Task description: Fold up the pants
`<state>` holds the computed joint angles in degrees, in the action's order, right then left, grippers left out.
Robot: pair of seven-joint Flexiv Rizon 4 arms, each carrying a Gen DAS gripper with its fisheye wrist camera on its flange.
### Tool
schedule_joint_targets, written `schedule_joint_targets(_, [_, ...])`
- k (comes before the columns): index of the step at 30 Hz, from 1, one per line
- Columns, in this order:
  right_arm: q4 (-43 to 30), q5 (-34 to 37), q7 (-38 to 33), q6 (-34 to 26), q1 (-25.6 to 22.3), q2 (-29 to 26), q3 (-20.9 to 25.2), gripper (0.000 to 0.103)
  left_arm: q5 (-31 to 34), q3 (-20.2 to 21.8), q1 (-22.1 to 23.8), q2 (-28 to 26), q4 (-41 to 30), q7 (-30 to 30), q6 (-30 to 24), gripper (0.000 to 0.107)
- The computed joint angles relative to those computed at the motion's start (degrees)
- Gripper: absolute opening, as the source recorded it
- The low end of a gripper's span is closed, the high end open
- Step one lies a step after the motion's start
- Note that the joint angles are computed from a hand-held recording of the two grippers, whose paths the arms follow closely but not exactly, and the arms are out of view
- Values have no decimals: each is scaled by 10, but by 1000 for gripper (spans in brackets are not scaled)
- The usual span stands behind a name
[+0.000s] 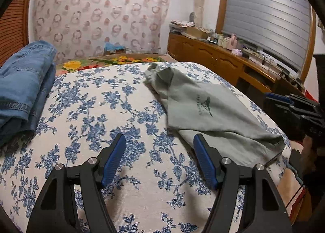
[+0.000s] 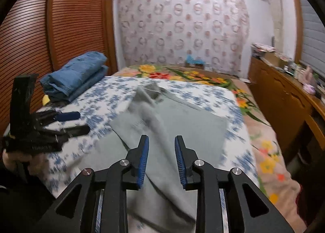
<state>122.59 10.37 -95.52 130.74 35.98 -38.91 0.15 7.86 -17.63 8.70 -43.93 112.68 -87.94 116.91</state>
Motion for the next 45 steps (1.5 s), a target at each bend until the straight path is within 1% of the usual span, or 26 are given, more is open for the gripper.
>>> schedule_joint_targets(1, [-8, -12, 2, -12, -4, 0, 3, 28, -2, 1, 0, 0, 1, -3, 6, 70])
schedule_joint_targets(2, [-12, -39, 6, -22, -20, -1, 14, 28, -4, 4, -2, -1, 3, -7, 14, 70])
schedule_joint_targets(6, [-41, -114, 26, -83, -55, -4, 33, 35, -5, 9, -2, -2, 5, -22, 28, 70])
schedule_joint_targets(7, [-47, -130, 32, -94, -64, -5, 37, 36, -5, 11, -3, -2, 6, -25, 30, 70])
schedule_joint_targets(10, [-64, -152, 44, -126, -63, -11, 33, 36, -2, 16, -4, -4, 5, -32, 37, 70])
schedule_joint_targets(13, [-79, -199, 62, -164, -97, -12, 54, 36, -3, 23, -10, -3, 5, -35, 41, 70])
schedule_joint_targets(16, [-97, -237, 70, -196, -115, -15, 64, 36, -3, 27, -12, -4, 5, -38, 44, 70])
schedule_joint_targets(19, [-109, -263, 75, -226, -120, -12, 69, 36, 0, 26, -11, -4, 5, -42, 43, 70])
schedule_joint_targets(22, [-111, -286, 77, -249, -139, -10, 85, 36, 3, 23, -7, -5, 6, -46, 44, 70])
schedule_joint_targets(24, [-119, -293, 78, -262, -138, -13, 83, 36, 5, 22, -5, -5, 6, -49, 44, 70])
schedule_joint_targets(26, [-126, -306, 77, -274, -153, -15, 97, 36, 6, 22, -4, -5, 5, -50, 43, 70])
schedule_joint_targets(28, [-131, -312, 75, -285, -155, -17, 100, 36, 7, 21, -3, -5, 5, -51, 42, 70])
schedule_joint_targets(31, [-135, -312, 74, -296, -134, -18, 81, 36, 8, 22, -4, -5, 4, -51, 41, 70])
schedule_joint_targets(35, [-145, -308, 70, -300, -94, -27, 39, 36, 8, 22, -4, -4, 4, -52, 40, 70])
schedule_joint_targets(38, [-148, -307, 66, -301, -96, -28, 44, 35, 9, 22, -4, -4, 4, -52, 40, 70])
schedule_joint_targets(40, [-152, -309, 64, -303, -116, -31, 67, 17, 8, 22, -5, -4, 5, -52, 38, 70])
schedule_joint_targets(41, [-156, -310, 64, -300, -130, -36, 83, 14, 7, 23, -6, -4, 4, -51, 38, 70])
schedule_joint_targets(42, [-160, -312, 64, -300, -147, -39, 102, 9, 7, 24, -7, -4, 4, -50, 38, 70])
schedule_joint_targets(43, [-162, -314, 63, -296, -162, -42, 118, 7, 6, 24, -7, -4, 4, -50, 38, 70])
schedule_joint_targets(45, [-165, -321, 64, -286, -204, -47, 161, 7, 6, 24, -8, -5, 4, -49, 36, 70])
